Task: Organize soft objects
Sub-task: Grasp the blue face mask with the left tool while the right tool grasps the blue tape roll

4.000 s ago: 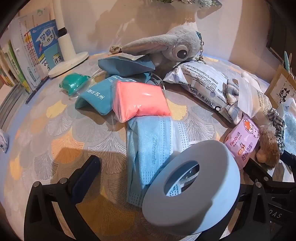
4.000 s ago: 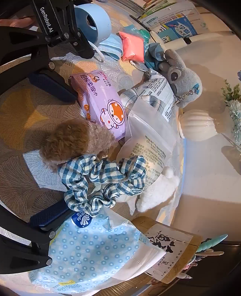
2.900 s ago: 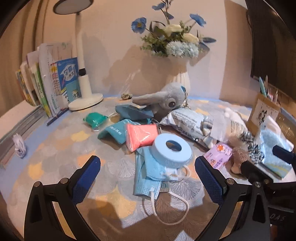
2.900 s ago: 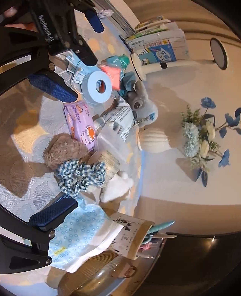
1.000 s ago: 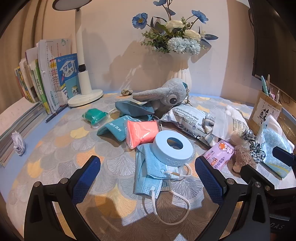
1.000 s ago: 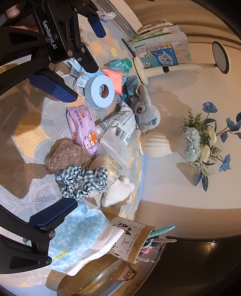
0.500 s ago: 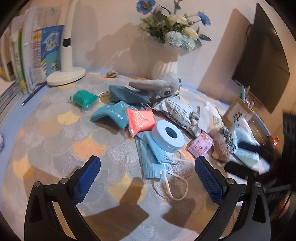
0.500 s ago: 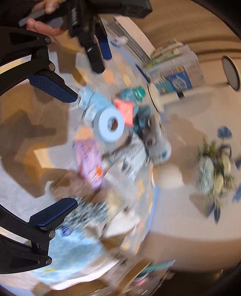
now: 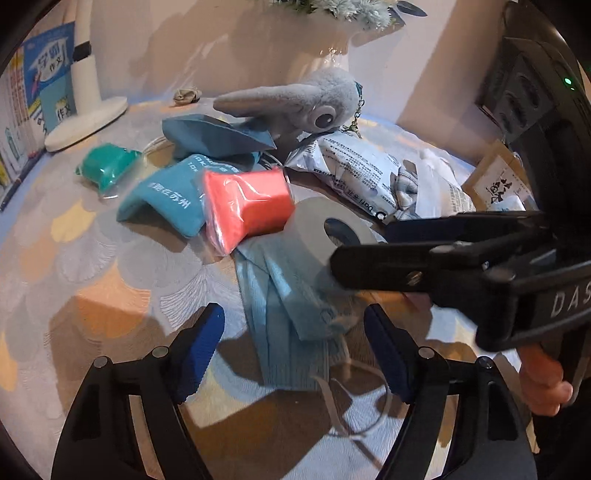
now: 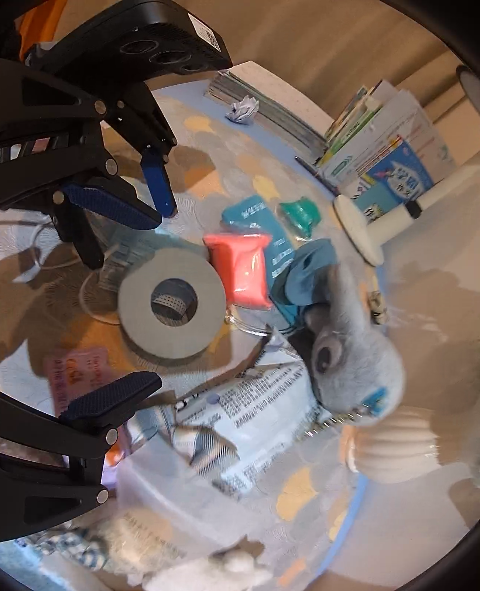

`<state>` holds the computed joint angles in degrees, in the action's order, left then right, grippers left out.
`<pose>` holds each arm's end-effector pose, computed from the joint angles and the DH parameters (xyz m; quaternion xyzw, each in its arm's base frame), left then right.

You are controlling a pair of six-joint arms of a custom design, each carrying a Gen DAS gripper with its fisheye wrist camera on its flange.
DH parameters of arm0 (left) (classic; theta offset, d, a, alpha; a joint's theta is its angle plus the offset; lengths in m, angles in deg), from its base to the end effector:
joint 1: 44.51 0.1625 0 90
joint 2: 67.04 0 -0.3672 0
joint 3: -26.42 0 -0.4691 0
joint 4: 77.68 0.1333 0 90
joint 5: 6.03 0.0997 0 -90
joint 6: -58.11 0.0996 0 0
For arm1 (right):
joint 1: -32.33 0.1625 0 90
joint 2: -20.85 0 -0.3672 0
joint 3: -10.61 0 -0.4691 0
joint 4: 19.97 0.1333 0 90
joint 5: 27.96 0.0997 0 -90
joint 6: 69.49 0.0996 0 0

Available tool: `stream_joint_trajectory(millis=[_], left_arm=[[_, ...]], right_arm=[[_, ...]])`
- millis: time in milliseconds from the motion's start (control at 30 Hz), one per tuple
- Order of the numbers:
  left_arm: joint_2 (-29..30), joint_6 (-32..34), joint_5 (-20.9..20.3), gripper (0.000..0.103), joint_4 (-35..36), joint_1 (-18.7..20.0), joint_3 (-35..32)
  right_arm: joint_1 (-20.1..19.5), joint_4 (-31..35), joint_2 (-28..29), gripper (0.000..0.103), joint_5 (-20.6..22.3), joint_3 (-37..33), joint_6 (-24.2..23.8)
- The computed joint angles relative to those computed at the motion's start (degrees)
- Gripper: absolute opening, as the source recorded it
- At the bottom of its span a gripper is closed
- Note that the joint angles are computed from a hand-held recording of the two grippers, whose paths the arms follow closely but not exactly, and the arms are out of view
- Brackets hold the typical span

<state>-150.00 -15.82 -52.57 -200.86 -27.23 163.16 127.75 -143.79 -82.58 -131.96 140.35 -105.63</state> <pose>-0.3125 -0.3086 0.0457 0.0565 0.9146 -0.3013 0.2636 0.1509 -0.4344 0.2290 0.3439 -0.9288 0.0305 0.1345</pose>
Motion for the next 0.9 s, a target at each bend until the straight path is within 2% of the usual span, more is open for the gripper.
stream_joint_trajectory(millis=[33,100,233,267,300,400,633,767,900], left_arm=[[0.4,0.0,0.2,0.072,0.1,0.0,-0.3],[1.3,0.1,0.3,0.056,0.6,0.1,-0.9],[1.9,-1.0,1.1,0.039,2.7,-0.7,-1.3],[2.0,-0.7,1.4,0.032,2.4,-0.4,-1.4],[2.0,-0.5,1.5,0.026,2.3,-0.3,-1.4],[1.7,-0.8,1.8,0.013,2.0,-0.5,-1.0],[0.4,-3.4,5.3,0.012,3.9,-2.5,-1.3],[0.8,-2.7,8.4,0.012,5.5,-3.8,-3.4],[3.1,0.5,11.2,0.012,4.7,-3.8,-6.6]], right_arm=[[-0.1,0.1,0.9,0.079,-0.1,-0.3,0.4],[0.0,-0.1,1.9,0.079,-0.4,-0.6,0.6],[1.0,-3.7,3.4,0.079,-2.9,0.5,-0.5],[1.0,-4.7,3.4,0.076,-3.0,0.9,-1.1],[1.0,-5.6,3.3,0.069,-2.8,1.2,-1.5],[0.3,-5.9,2.4,0.065,-1.5,1.6,-1.3],[-0.9,-6.5,-3.4,0.064,5.0,2.9,-1.8],[-0.4,-7.5,-6.3,0.065,7.0,2.6,-1.5],[-0.4,-9.7,-9.2,0.065,7.2,1.9,-1.8]])
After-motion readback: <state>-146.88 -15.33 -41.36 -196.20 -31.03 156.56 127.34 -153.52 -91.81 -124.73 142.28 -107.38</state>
